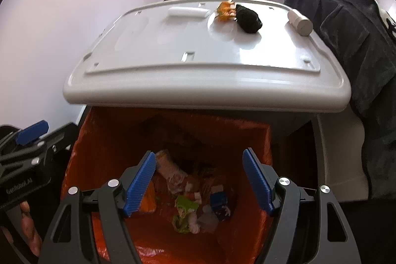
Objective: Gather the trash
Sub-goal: 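Grasp the black sock on the lid with the right tool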
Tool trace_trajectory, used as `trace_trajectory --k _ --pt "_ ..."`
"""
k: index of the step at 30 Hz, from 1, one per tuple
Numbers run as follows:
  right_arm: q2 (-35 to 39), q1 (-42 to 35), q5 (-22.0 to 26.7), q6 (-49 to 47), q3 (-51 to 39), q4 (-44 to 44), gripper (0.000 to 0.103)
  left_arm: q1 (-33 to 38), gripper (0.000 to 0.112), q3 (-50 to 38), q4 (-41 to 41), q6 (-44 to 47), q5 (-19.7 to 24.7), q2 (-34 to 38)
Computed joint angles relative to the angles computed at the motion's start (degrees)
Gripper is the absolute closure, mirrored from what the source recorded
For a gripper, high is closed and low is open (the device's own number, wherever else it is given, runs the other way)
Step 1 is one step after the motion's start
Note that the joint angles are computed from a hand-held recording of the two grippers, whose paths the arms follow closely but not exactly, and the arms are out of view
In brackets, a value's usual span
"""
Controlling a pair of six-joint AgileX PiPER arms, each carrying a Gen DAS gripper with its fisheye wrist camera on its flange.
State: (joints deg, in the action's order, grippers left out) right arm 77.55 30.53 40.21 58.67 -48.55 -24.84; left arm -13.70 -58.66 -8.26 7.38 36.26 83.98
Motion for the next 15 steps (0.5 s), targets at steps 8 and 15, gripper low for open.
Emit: trace_trajectory --k 8,15 --pt "7.24 -15.47 -1.55 -15.27 -13.15 2.55 0.029 -2.1 0.025 -12.46 -1.91 0.64 -0.07 8.13" --pt "29.63 -25.58 -1.7 -31.06 -38.09 4.67 0.028 -4.5 0.025 -20.16 -0.3 -0.59 -0.55 14.8"
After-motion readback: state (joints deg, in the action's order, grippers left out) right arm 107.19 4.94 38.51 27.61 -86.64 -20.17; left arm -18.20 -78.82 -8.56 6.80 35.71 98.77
